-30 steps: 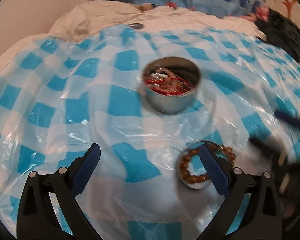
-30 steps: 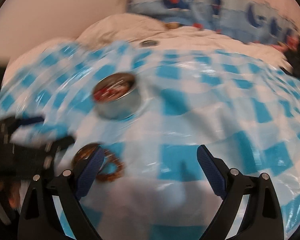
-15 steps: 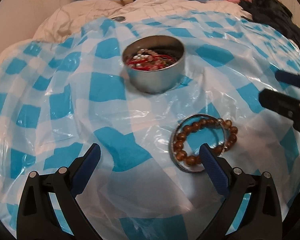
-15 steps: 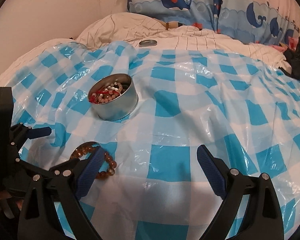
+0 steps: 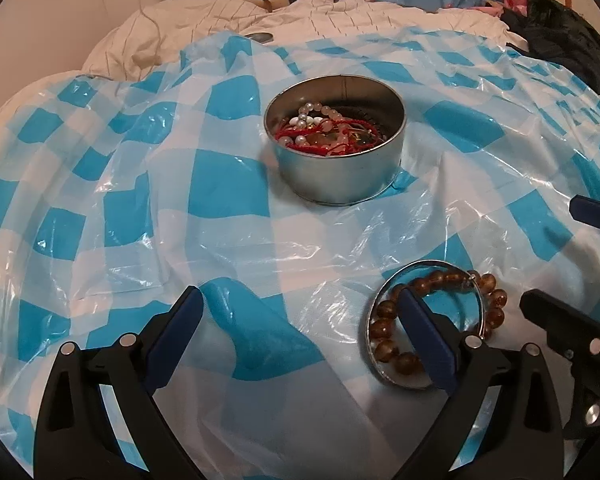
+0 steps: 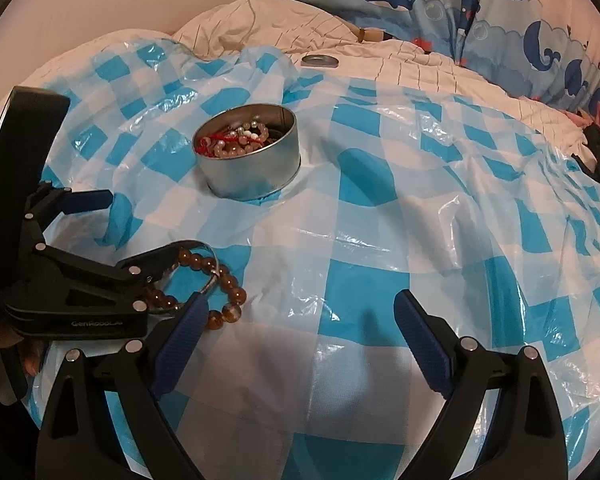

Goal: Organize jewelry
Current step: 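Lower both open grippers onto the silver hoop and brown bead bracelet, then close the left gripper on the silver hoop while the right closes on the brown bead bracelet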

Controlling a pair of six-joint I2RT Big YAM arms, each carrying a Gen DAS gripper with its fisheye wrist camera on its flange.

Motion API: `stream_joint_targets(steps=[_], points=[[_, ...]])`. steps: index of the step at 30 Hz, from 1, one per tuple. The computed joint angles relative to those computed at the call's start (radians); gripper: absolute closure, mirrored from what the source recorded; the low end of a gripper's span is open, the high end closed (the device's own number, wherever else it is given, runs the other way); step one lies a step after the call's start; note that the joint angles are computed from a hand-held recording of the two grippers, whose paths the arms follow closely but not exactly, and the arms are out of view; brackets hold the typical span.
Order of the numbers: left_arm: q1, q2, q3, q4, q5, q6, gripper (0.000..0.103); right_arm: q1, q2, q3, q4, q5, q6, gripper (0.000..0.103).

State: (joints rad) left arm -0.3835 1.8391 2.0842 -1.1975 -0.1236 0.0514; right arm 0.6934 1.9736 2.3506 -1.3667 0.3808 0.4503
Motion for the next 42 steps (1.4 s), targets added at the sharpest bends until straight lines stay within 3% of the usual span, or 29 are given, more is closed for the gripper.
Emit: stream_joint_targets(steps=[7,13,16,19,25,29,31,35,39,42], points=[[0.002,0.011,0.015,-0.012,-0.009,-0.028,0.009,0.007,0.027,0.016,-0.004,0.041,-0.02,0.013],[0.017,0.012,0.02,-0.021,-0.09,-0.045,0.009,0.011,0.061,0.05,0.0,0.083,-0.05,0.013],[0.028,0.014,0.025,-0.032,-0.078,-0.06,0.009,0.014,0.062,0.053,0.002,0.101,-0.065,0.013],[0.019,0.01,0.016,-0.019,-0.063,-0.036,0.009,0.021,0.063,0.053,0.018,0.091,-0.096,0.013],[0.003,0.014,0.016,-0.014,-0.055,-0.015,0.01,0.043,0.078,0.067,0.031,0.148,-0.187,0.013],[0.009,0.017,0.02,-0.031,-0.126,-0.004,0.01,0.035,0.102,0.113,-0.052,0.221,-0.161,0.013],[0.019,0.013,0.019,-0.035,-0.103,-0.024,0.01,0.025,0.086,0.097,-0.046,0.193,-0.135,0.014],[0.004,-0.019,-0.022,0.037,-0.056,0.015,0.01,0.02,0.026,0.006,0.084,0.043,-0.145,0.015],[-0.004,-0.022,-0.028,0.057,-0.02,0.041,0.012,0.011,0.041,0.019,0.07,-0.038,-0.134,0.042],[-0.002,-0.009,-0.012,0.037,0.011,0.039,0.017,0.001,0.049,0.031,0.055,-0.086,-0.111,0.055]])
